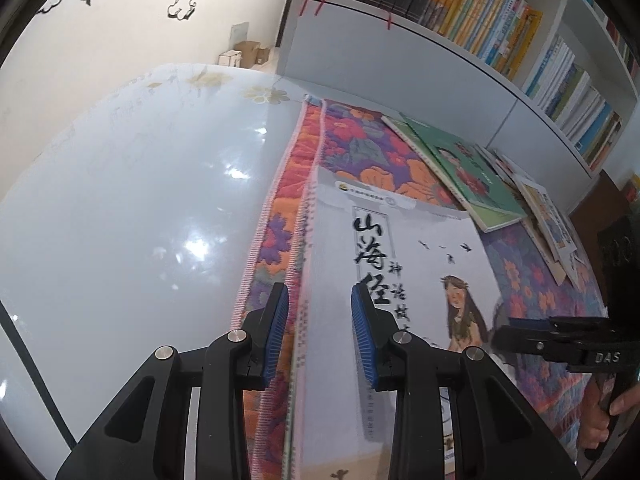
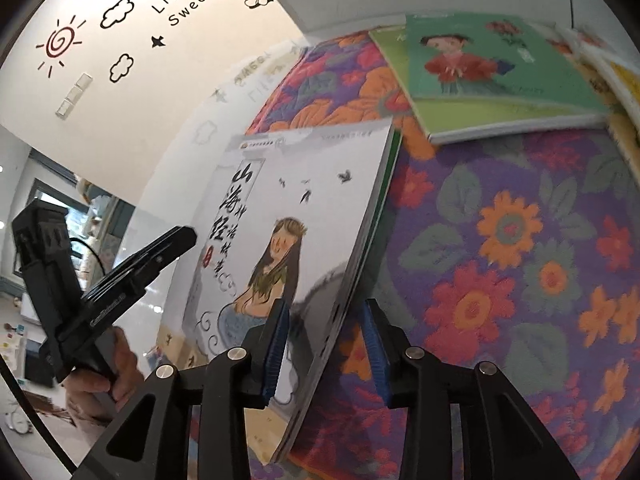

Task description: Organize books

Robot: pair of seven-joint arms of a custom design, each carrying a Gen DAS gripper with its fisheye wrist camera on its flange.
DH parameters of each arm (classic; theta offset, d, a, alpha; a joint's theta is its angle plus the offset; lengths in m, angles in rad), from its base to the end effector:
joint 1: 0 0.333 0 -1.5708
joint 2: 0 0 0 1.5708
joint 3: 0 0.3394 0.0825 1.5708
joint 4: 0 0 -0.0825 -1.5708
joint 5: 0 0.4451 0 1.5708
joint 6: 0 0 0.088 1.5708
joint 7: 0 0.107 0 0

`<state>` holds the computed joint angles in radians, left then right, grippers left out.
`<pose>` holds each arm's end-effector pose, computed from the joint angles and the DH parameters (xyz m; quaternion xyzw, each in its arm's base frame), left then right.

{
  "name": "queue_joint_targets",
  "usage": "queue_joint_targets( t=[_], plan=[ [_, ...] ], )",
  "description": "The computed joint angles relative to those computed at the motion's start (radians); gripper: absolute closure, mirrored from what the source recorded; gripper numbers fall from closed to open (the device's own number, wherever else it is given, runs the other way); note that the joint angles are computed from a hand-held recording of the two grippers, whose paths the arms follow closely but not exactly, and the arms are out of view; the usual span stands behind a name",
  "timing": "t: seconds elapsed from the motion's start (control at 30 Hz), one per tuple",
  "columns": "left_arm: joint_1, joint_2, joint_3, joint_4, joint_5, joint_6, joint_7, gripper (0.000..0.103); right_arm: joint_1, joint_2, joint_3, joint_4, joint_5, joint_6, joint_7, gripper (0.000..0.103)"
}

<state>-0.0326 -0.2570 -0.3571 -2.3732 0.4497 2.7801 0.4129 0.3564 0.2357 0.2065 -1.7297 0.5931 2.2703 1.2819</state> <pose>0.5010 -0.2342 0.4771 -0.7741 0.5254 -0.2994 0.1872 0.6066 0.3863 0.4811 -0.8228 0.4775 0.1296 0.2796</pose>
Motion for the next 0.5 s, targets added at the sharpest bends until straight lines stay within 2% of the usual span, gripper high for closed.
queue_joint_targets(
  t=[0.1,0.17,0.23,0.3,0.4,0.5],
  plan=[
    [-0.005,-0.015,0.017,-0.039,-0.035,0.087,0.002,0.073,-0.012,-0.012,0.001,-0.013,0.037,-0.010,-0.014,0.067],
    [0.020,-0.033,-0.004,-0.053,-0.046,0.101,-0.026,0.073,-0.024,-0.021,-0.003,-0.015,0.063,-0.048,-0.026,0.067],
    [0.072,-0.059,-0.051,-0.060,-0.011,0.094,-0.091,0.073,-0.029,-0.035,-0.013,-0.019,0.059,-0.065,-0.035,0.067],
    [0.094,-0.080,-0.077,-0.059,-0.004,0.076,-0.134,0.073,-0.043,-0.064,-0.027,-0.038,0.072,-0.069,-0.053,0.067],
    [0.096,-0.091,-0.097,-0.042,0.000,0.069,-0.152,0.073,-0.072,-0.105,-0.054,-0.072,0.137,-0.073,-0.083,0.067],
    [0.085,-0.063,-0.125,0.042,0.030,0.001,-0.142,0.073,-0.097,-0.139,-0.086,-0.110,0.174,-0.064,-0.110,0.064]
  ],
)
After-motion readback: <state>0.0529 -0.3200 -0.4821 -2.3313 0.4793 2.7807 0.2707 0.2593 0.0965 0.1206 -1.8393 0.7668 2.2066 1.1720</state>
